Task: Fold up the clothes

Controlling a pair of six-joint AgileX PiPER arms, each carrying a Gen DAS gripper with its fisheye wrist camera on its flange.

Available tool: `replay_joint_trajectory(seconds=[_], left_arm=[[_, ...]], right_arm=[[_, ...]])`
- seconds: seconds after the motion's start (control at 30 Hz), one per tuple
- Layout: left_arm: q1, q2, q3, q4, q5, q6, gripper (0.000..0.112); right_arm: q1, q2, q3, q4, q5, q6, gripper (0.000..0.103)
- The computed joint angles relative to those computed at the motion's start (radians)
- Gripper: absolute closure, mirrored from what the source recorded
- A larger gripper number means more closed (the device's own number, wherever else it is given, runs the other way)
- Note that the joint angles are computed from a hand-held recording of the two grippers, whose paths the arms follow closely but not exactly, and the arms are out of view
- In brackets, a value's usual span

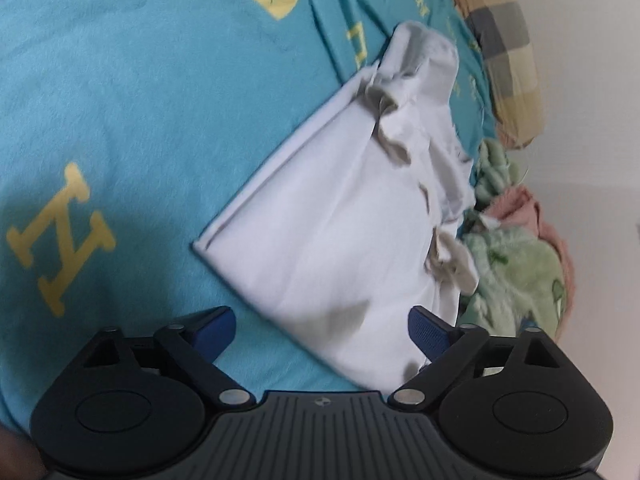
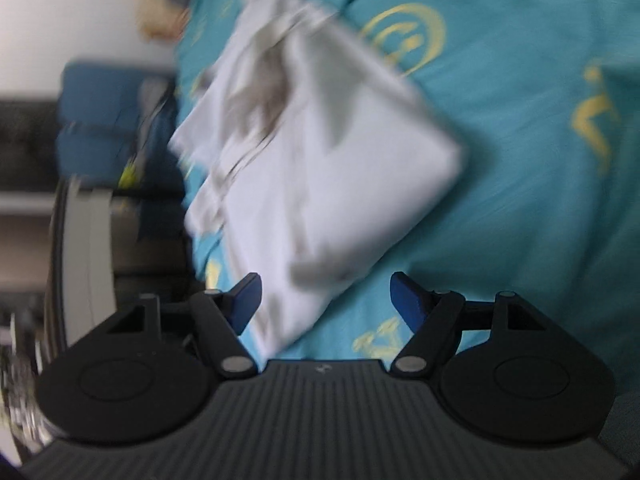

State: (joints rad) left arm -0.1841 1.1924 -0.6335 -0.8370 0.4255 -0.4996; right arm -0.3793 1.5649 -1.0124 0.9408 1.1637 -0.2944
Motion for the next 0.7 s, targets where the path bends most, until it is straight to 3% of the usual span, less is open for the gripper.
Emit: replay_joint_trajectory(seconds=[0.1, 0.17, 0.2, 0.3, 0.37, 0.5, 0.7], left_arm=[[-0.01, 0.005, 0.011, 0.041, -0.064, -0.057, 0.039], [-0.016, 0.01, 0.012, 0.099, -0.09, -0.124, 0.059], [-0.02, 0.013, 0.01, 0.137, -0.099, -0.164, 0.065], [-0.023, 0.02, 0.009, 0.192, -0.115, -0.22, 0.084], [-0.034, 0.015, 0.006, 0.257, -0.124, -0.276, 0.1], [-0.051, -0.061, 0.003, 0.409, -0.124, -0.404, 0.103], [-0.131, -0.182, -0.16, 0.785, 0.05, -0.726, 0.106]], right_arm=[[-0.011, -0.021, 0.031, 0.009, -0.086, 0.028, 0.035], [-0.017, -0.034, 0.051, 0.026, -0.136, 0.029, 0.049], [-0.008, -0.035, 0.052, 0.02, -0.153, 0.029, 0.063], [0.011, -0.04, 0.053, 0.015, -0.18, 0.009, 0.086], [0.013, -0.044, 0.052, 0.021, -0.185, -0.015, 0.089], [-0.022, -0.061, 0.036, 0.053, -0.164, -0.062, 0.09], [-0.074, -0.126, -0.033, 0.049, -0.074, -0.03, 0.091]])
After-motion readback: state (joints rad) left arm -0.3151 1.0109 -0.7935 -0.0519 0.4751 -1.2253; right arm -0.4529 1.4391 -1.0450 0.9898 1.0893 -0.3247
